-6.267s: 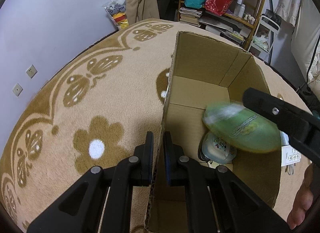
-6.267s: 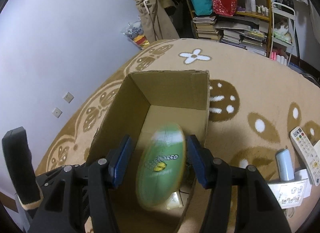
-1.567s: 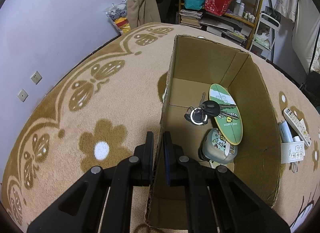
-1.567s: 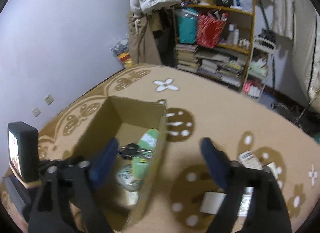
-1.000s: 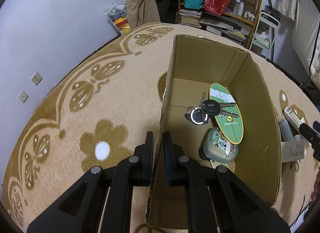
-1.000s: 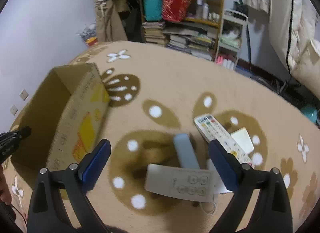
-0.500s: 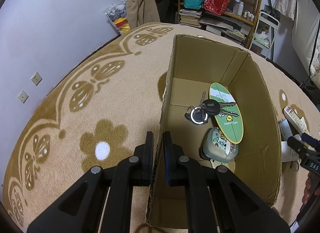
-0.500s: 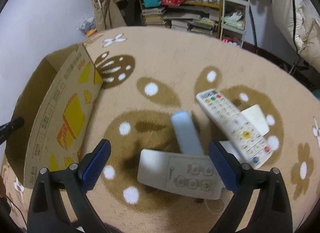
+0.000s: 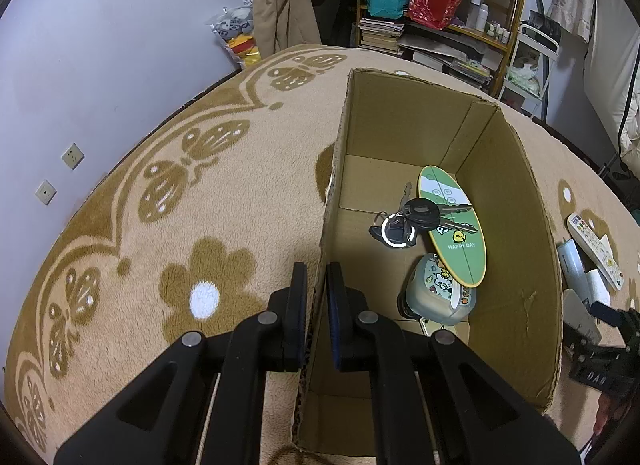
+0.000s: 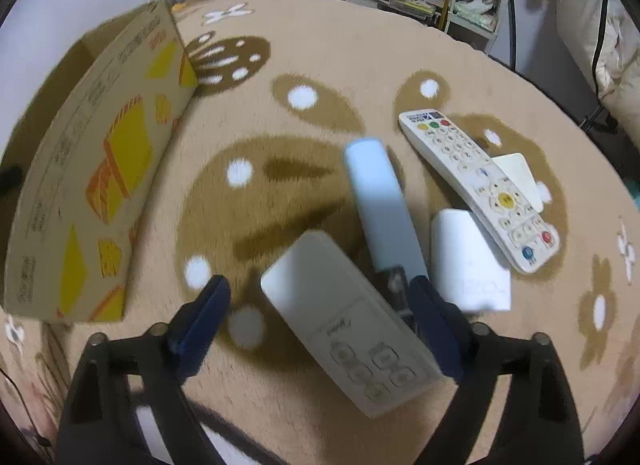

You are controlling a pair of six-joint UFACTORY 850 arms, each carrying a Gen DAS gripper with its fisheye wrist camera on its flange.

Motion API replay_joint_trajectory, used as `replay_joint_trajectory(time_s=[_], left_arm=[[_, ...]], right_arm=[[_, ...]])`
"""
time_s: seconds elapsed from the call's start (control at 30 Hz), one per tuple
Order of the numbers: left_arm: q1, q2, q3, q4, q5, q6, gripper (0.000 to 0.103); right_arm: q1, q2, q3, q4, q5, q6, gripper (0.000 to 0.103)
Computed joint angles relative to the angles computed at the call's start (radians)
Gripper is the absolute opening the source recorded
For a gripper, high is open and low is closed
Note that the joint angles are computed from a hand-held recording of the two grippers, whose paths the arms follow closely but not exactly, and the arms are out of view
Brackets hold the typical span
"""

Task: Organize rigid objects
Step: 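Move the right tool to the white Midea remote, then grasp the white Midea remote with the right tool, then lift the remote and carry it over the box with the right tool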

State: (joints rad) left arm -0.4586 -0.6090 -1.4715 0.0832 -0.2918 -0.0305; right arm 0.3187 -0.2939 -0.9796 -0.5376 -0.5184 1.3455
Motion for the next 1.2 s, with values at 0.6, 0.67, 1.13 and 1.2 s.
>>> replay_joint_trajectory(time_s=[0.6, 0.67, 1.13, 1.2], left_arm=[[0.003, 0.0, 0.002, -0.028, 0.002, 0.017, 0.009], [0.002, 0.001, 0.004, -0.003, 0.004, 0.001, 0.009], [0.002, 0.003, 0.006, 0.006, 0.004, -0.002, 0.008], [0.0, 0.006, 0.01, 0.01, 0.004, -0.005, 0.008]], right_arm=[[-0.009, -0.006, 0.038, 0.183, 0.066, -0.091, 0.054], [-0.006, -0.012, 0.031, 0.159, 0.056, -0.048, 0.053], [-0.011, 0.031, 0.081, -0.038, 0.136, 0.253, 0.051], [-0.016, 0.04, 0.07, -0.031, 0.117, 0.24, 0.051]])
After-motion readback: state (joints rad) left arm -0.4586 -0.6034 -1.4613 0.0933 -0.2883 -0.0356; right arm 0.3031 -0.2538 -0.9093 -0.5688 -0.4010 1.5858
